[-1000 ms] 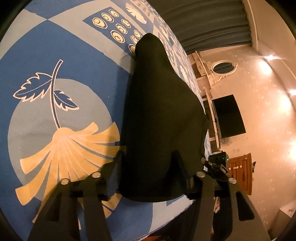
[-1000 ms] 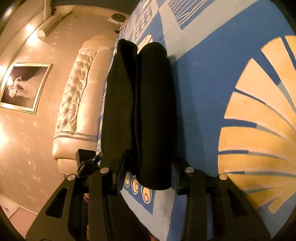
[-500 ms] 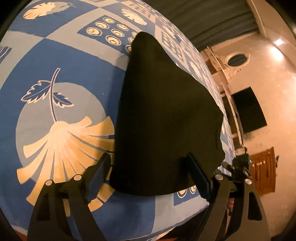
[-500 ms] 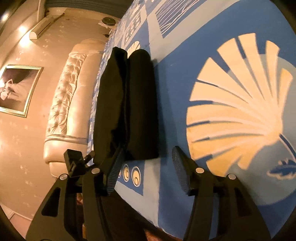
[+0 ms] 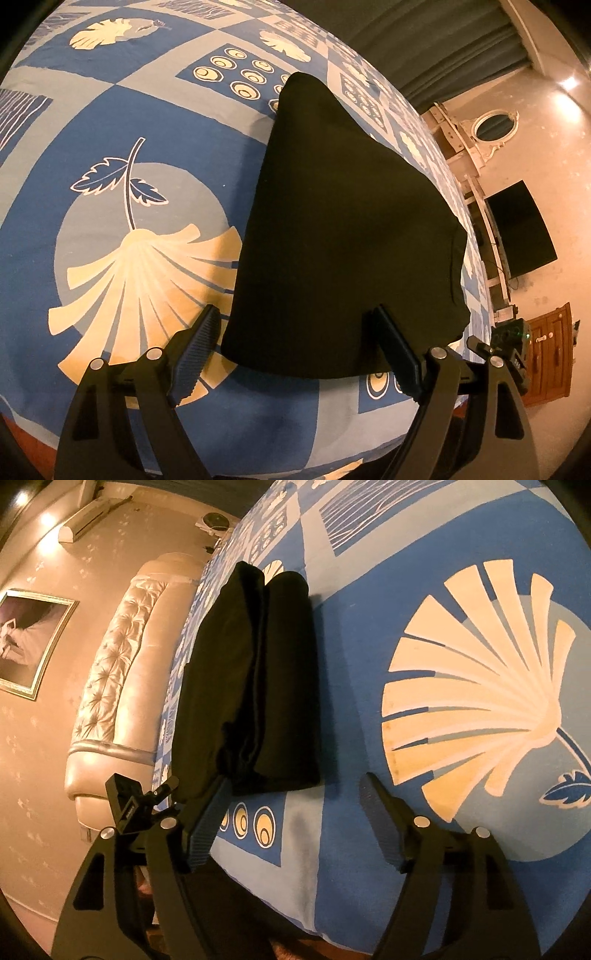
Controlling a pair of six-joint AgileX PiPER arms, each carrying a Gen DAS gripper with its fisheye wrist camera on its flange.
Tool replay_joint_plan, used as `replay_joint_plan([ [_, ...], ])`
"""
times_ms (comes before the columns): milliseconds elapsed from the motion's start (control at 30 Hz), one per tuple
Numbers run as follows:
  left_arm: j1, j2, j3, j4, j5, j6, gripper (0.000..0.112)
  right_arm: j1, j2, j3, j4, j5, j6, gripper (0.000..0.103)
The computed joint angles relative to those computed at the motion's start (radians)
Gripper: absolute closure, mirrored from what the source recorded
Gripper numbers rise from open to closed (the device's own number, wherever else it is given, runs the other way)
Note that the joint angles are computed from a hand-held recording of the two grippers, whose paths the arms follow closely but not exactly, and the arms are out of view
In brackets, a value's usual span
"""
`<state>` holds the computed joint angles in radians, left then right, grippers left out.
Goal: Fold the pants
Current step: 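Open both grippers and lift them away from the folded pants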
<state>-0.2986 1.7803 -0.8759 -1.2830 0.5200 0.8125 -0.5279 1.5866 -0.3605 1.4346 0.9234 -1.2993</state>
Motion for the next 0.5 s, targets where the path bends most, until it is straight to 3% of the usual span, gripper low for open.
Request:
replay_joint_plan([
  [267,0.002,0.001,0.003,-0.008,-0.001,0.011,0.029,0.052,-0.029,0.029,0.070,-0.051,-0.039,0.029],
  [400,0.001,-0.002,0.005,-0.005,-0.004,0.006,0.029,0.131,-0.081,0.058,0.154,-0.123,-0.070,0.022],
  [500,-0.003,-0.008,0.006,0.005,-0.013,-0.004,0.029,0.234,-0.136,0.086,0.256,-0.224,-0.114,0.021],
])
